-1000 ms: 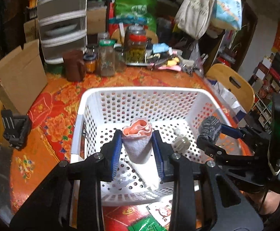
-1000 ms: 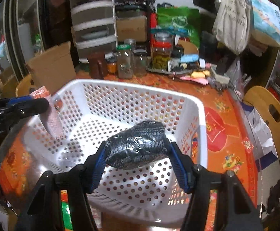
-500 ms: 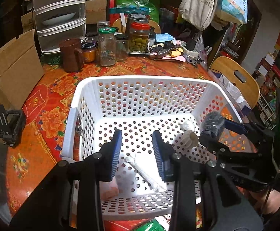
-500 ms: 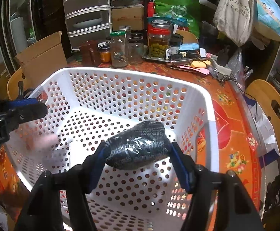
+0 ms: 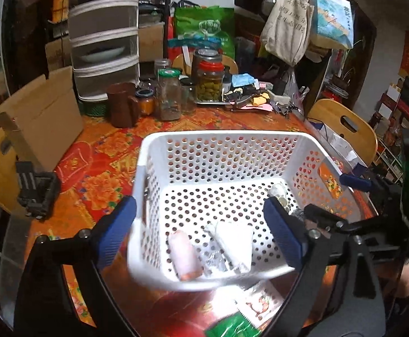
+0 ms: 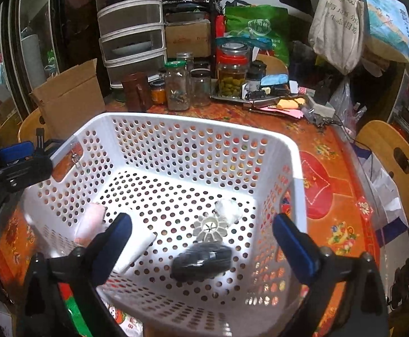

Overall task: Organize soft objects
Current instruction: 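Withdraw both tools from the basket toward the remaining packets, then grasp the green packet with the left tool while the right tool grasps the white paper packet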

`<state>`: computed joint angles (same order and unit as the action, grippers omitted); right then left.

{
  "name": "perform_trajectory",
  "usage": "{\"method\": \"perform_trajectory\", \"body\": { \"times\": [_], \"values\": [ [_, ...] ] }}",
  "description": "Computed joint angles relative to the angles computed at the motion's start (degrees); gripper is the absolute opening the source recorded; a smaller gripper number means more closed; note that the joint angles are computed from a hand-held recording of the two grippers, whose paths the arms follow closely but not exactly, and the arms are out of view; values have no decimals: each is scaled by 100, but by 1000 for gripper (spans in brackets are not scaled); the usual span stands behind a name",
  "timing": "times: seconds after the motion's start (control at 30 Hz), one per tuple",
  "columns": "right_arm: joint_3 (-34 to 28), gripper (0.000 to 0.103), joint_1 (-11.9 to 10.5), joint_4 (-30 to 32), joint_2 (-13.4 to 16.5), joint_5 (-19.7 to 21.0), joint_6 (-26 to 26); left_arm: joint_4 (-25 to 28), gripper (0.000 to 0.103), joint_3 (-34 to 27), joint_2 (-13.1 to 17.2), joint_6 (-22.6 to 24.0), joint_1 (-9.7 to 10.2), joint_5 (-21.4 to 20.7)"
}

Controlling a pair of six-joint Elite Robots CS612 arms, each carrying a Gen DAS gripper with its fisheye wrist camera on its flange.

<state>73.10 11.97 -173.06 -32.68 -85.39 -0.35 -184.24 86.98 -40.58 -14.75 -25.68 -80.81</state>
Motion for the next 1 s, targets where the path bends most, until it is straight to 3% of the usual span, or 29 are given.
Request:
{"method": "perform_trajectory", "body": {
  "times": [0.27, 0.43, 0.57, 0.63, 1.0],
  "values": [
    [793, 103, 4, -955, -353, 53, 39, -808, 95, 1049, -391, 35, -47, -33],
    [1438, 103, 43, -1548, -595, -2, 63, -1267, 98, 1605, -452, 12, -133, -50],
    [1908, 103, 20, -1998, -674, 181, 221, -1304, 98, 1859, -350, -81, -240, -75],
    [2061, 103, 48, -2113, -661, 42, 325, -1275, 98, 1874, -253, -136, -277, -131],
    [2395, 103, 26, -2464, -509, 134, 599, -587, 98, 1591, 181, -91, -547, -130]
  ]
}}
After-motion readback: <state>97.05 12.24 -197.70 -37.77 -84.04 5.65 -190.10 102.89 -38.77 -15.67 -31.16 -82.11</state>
